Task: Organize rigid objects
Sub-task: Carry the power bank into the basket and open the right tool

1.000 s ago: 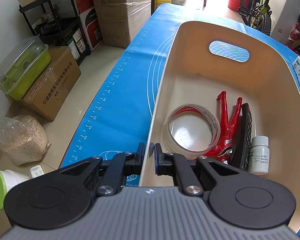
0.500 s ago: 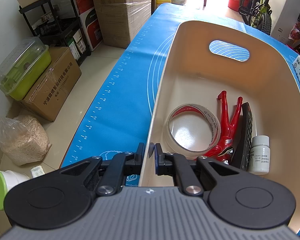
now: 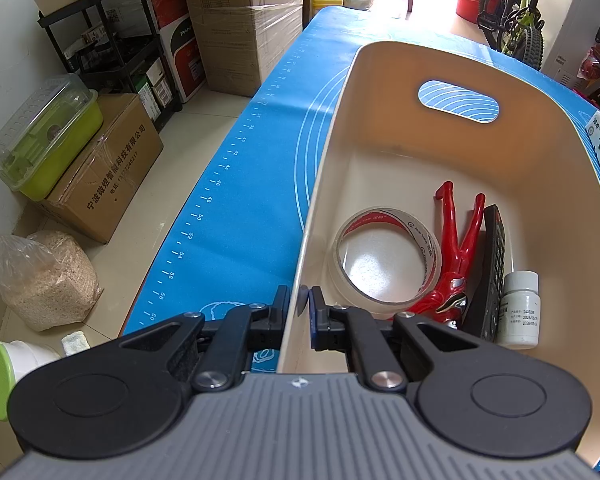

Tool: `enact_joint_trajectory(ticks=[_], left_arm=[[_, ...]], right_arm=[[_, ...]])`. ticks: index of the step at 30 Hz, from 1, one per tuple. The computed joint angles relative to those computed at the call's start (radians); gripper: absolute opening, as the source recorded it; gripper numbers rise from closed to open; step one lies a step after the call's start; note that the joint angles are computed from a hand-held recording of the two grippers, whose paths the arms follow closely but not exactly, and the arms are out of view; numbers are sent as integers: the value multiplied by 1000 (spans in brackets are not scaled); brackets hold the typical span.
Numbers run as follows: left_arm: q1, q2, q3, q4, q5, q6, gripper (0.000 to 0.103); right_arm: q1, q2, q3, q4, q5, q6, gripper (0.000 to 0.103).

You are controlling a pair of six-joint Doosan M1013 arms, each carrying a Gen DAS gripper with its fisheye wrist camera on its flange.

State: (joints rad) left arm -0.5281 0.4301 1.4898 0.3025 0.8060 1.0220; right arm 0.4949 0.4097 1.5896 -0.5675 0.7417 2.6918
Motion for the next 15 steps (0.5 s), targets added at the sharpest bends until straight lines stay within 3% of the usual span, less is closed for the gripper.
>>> enact_joint_trajectory(ticks=[15], left_arm=[[0, 0, -2, -1, 2, 0, 12]], right_arm=[[40, -31, -93, -149, -91, 13, 37]])
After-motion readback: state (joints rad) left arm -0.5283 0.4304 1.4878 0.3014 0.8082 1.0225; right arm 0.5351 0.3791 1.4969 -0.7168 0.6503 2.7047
